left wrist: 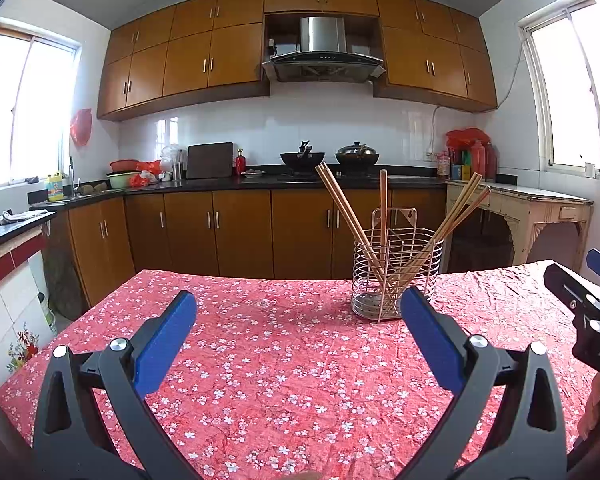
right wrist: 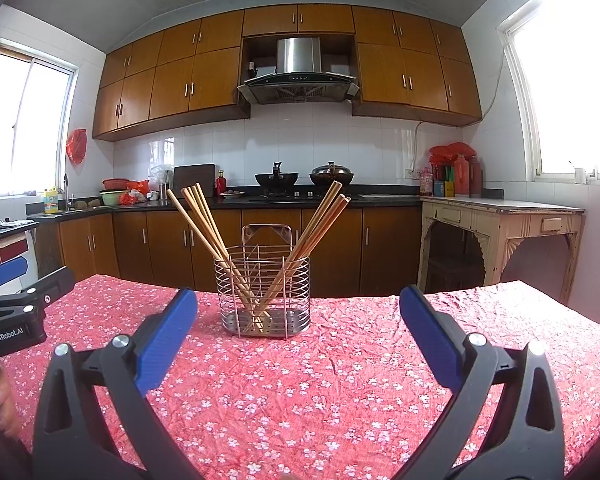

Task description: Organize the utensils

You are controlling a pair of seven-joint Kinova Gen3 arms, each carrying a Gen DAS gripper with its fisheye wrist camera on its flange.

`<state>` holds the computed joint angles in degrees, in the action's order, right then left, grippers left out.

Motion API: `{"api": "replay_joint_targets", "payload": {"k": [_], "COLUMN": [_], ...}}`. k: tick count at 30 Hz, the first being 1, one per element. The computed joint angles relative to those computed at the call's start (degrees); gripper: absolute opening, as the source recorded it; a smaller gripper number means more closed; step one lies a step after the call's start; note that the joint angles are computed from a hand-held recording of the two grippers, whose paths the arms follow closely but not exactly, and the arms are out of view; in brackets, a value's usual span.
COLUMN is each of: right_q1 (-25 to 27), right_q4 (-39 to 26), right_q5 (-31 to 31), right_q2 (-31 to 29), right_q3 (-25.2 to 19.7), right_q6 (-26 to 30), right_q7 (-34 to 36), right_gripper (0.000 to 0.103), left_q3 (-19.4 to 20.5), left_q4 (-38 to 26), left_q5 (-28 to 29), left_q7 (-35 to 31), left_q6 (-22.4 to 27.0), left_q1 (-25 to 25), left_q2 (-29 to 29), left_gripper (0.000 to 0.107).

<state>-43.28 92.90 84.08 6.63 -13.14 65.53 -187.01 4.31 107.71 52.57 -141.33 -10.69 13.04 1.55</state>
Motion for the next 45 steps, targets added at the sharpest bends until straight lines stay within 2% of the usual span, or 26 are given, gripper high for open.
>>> {"api": "replay_joint_targets", "payload": {"k": [19, 40, 45], "right_q1": [-0.32, -0.54, -0.57], "right_q4": [0.12, -0.17, 0.06], "right_q5": [-0.15, -0.31, -0.31], "right_q2": [0.23, 0.36, 0.33], "right_q3": [0.02, 0.11, 0.04], "right_q6": [-0.01, 0.11, 0.13], "right_q7": [-0.65, -0.49, -0.71], "right_gripper": [0.099, 0.099, 0.099], "left_q3": [-0.34, -0.79, -0.67], "left_q4": [-0.81, -1.32, -1.13], "left_q5": [5.77, 6.99, 4.84], "left_q7": [-5.74, -6.96, -4.87], "left_q6": [0.31, 0.98, 1.24], "left_q1": [0.72, 0.73, 0.29], "left_q2": [0.39, 0.49, 0.33], "left_gripper": [0.101, 0.101, 0.101]}}
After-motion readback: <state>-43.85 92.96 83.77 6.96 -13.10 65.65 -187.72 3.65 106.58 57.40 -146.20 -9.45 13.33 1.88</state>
